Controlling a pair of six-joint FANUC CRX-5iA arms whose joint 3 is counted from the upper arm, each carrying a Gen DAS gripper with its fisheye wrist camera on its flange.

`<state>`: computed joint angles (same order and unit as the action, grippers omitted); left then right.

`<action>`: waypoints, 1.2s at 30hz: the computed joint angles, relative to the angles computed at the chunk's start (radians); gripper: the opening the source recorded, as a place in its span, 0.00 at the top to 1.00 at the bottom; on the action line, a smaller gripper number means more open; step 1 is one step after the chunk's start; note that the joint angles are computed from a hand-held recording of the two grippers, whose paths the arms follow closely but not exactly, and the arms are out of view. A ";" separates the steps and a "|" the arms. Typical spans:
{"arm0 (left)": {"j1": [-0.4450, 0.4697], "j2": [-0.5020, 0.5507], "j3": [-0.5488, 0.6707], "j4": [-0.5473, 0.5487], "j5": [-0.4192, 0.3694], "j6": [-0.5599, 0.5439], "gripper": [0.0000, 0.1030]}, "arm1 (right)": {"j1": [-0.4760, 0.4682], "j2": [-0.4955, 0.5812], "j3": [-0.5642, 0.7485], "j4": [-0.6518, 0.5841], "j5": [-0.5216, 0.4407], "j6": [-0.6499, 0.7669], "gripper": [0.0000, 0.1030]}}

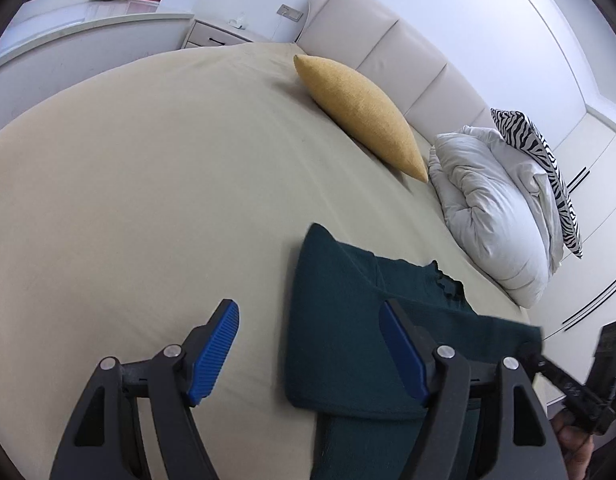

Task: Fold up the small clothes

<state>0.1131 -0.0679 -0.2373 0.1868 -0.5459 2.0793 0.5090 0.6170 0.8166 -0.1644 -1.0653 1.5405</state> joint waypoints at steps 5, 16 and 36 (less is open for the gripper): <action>-0.016 0.116 0.122 -0.052 -0.059 0.023 0.24 | -0.045 0.084 0.121 0.049 -0.019 -0.016 0.94; -0.074 0.305 0.381 -0.216 -0.246 0.071 0.28 | -0.150 0.214 0.208 -0.059 -0.103 -0.103 0.94; -0.096 0.383 0.476 -0.226 -0.287 -0.016 0.61 | -0.205 0.156 0.117 -0.166 -0.092 -0.178 0.94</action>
